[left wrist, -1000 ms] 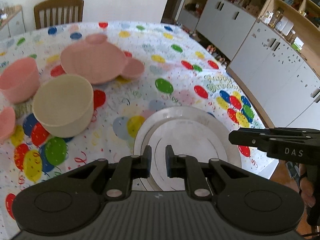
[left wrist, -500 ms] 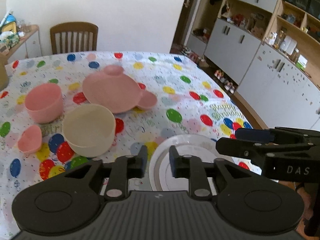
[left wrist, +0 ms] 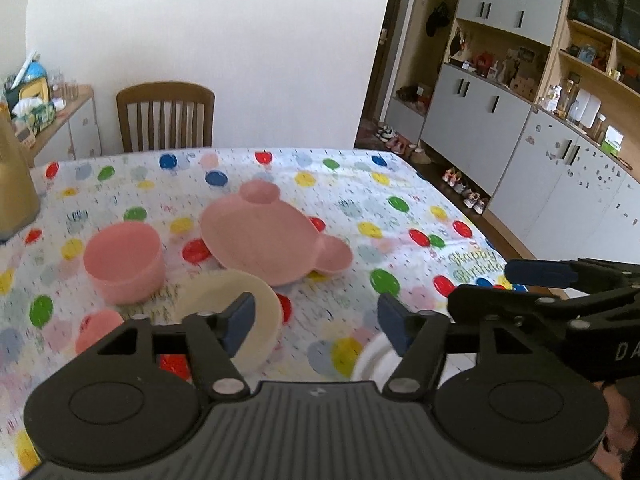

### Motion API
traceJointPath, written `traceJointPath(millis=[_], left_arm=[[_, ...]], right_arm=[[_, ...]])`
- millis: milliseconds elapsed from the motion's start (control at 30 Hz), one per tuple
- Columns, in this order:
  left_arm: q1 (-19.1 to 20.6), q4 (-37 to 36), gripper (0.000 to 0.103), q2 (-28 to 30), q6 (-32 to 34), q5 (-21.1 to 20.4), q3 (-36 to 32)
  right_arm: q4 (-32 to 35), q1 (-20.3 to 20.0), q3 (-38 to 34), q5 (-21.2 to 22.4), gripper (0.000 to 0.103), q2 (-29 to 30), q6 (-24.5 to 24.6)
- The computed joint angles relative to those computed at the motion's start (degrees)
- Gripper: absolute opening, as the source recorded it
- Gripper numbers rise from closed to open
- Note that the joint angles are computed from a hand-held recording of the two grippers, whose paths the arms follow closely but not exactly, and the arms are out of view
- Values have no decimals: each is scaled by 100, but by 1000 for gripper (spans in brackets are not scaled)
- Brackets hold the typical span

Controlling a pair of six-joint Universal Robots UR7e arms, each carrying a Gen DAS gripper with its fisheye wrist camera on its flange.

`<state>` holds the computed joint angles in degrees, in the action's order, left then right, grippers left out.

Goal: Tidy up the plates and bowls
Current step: 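Move both grippers toward the pink mouse-ear plate, then close both grippers on the pink mouse-ear plate rim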

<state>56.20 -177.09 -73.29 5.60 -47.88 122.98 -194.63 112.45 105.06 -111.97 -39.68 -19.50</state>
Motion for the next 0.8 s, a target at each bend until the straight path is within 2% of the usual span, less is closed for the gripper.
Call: traceJointPath(millis=[200,467,667,800], left_arm=[[414,77,81,79,709,-432,-506],[1075,553,81,499,1578,-965,-1656],[1556,1148,81,966,2204,-1449,-2698],[1866,1967,81,1403,2266,-1741,-3626]], right_arm=[[57,153,-539,-422,102,411,332],[590,261,-1614,-1186,103,1154,1099],[1145,271,-2399,-1774,103,1651,1751],[1587,219,-2863,-2077,102,1937,2241]])
